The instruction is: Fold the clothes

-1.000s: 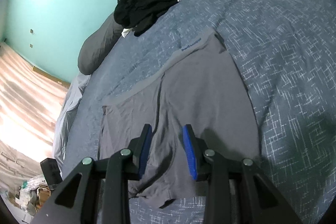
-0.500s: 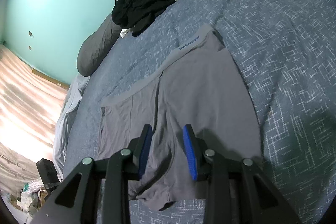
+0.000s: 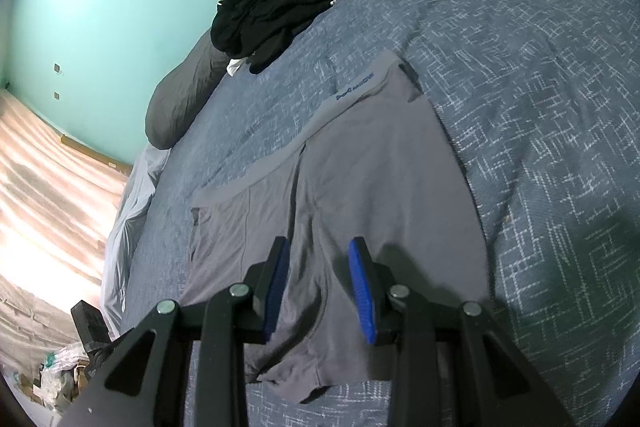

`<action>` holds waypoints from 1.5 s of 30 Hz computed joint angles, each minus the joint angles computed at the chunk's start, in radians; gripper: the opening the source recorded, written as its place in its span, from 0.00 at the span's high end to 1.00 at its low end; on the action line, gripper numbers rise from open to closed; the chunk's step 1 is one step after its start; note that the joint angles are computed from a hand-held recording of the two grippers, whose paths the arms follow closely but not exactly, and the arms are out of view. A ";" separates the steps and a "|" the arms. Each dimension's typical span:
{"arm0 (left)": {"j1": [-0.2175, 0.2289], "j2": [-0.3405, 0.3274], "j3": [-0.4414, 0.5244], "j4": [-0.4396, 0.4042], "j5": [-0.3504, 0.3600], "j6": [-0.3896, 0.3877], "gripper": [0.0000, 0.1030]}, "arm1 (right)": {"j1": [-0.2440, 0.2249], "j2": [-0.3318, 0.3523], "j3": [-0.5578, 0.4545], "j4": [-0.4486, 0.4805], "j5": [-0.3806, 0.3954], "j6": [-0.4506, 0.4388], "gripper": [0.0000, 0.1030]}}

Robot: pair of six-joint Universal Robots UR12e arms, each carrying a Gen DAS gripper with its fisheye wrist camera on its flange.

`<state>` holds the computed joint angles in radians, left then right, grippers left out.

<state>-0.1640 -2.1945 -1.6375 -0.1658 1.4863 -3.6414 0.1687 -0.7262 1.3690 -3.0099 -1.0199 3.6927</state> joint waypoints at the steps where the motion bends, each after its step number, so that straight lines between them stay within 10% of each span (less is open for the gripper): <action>1: 0.002 -0.001 0.000 0.001 -0.007 -0.006 0.98 | 0.000 0.000 0.001 -0.001 -0.001 0.000 0.70; 16: 0.006 -0.004 0.003 -0.020 -0.105 0.031 0.97 | -0.001 -0.001 0.005 0.000 -0.002 0.007 0.70; 24: -0.004 -0.013 0.023 -0.020 -0.125 0.075 0.71 | 0.000 -0.002 0.006 0.003 -0.004 0.003 0.70; 42: -0.042 -0.075 0.144 -0.131 0.016 0.208 0.71 | 0.002 0.003 -0.001 0.016 0.003 -0.002 0.70; 45: -0.046 -0.080 0.155 -0.152 0.031 0.224 0.87 | 0.000 0.003 -0.001 0.014 0.002 0.002 0.70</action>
